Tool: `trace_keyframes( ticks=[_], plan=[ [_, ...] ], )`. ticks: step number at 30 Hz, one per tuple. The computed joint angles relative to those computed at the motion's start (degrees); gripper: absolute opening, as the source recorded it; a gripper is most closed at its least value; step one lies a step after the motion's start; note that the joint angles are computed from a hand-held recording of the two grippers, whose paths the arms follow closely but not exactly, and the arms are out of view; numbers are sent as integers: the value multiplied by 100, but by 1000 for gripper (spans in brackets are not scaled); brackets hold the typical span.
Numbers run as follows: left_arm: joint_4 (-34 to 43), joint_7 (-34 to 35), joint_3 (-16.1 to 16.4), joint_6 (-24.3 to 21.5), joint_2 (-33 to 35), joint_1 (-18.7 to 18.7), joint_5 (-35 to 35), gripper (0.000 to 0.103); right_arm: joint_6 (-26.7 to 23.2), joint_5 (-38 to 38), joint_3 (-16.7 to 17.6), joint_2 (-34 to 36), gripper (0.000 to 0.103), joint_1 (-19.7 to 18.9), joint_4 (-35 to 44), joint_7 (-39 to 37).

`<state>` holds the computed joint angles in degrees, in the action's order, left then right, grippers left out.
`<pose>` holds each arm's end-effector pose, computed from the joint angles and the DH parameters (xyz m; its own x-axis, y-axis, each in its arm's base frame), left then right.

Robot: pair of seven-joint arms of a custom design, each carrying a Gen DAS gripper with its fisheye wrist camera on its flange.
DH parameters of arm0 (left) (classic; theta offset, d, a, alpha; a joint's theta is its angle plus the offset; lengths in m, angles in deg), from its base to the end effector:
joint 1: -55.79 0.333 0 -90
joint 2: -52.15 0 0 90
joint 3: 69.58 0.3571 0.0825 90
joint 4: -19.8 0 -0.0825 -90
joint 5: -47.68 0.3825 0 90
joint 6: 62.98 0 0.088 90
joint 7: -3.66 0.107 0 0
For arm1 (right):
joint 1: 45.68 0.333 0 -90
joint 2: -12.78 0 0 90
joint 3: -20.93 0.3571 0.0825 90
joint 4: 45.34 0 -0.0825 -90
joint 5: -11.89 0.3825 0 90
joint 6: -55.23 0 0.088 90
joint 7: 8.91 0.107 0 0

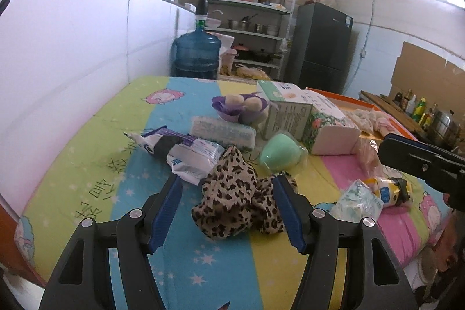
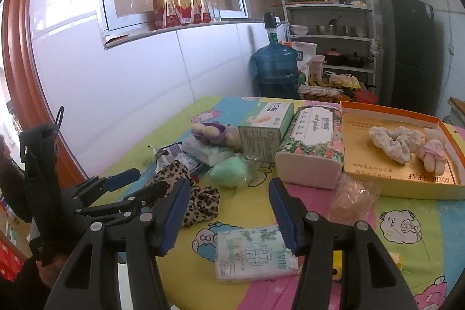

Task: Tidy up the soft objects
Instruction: 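Move both open grippers back toward the leopard scrunchie and green sponge, then grasp the leopard-print scrunchie with the left gripper while the right gripper grasps the green sponge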

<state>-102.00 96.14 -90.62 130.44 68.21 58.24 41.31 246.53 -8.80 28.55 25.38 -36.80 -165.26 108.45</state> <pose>0.6083 -0.1709 0.4462 -0.2484 -0.9587 0.1388 -0.5681 0.0281 -0.8225 0.5935 0.2088 0.4827 0.2710 -0.9477 -0.1689 -0.5503 -0.0085 -0.8349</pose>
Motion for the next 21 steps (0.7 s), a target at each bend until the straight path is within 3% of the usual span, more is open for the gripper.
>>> trace_keyframes(
  ticks=[4,9,11,16,21],
  plan=[
    [98,-46,-114,-110,126,112,-3,67,-25,12,16,16,56,-10,14,-2],
    [190,-25,-615,-231,317,555,36,64,-74,-25,228,62,56,-222,37,5],
    [193,17,-830,-247,368,744,80,49,-98,-37,364,90,56,-357,56,15],
    [185,148,-609,-235,348,481,-24,18,-139,-34,582,148,56,-564,92,11],
    [68,84,-1169,-53,369,1033,199,9,-191,-18,800,207,56,-770,130,-8]
  ],
)
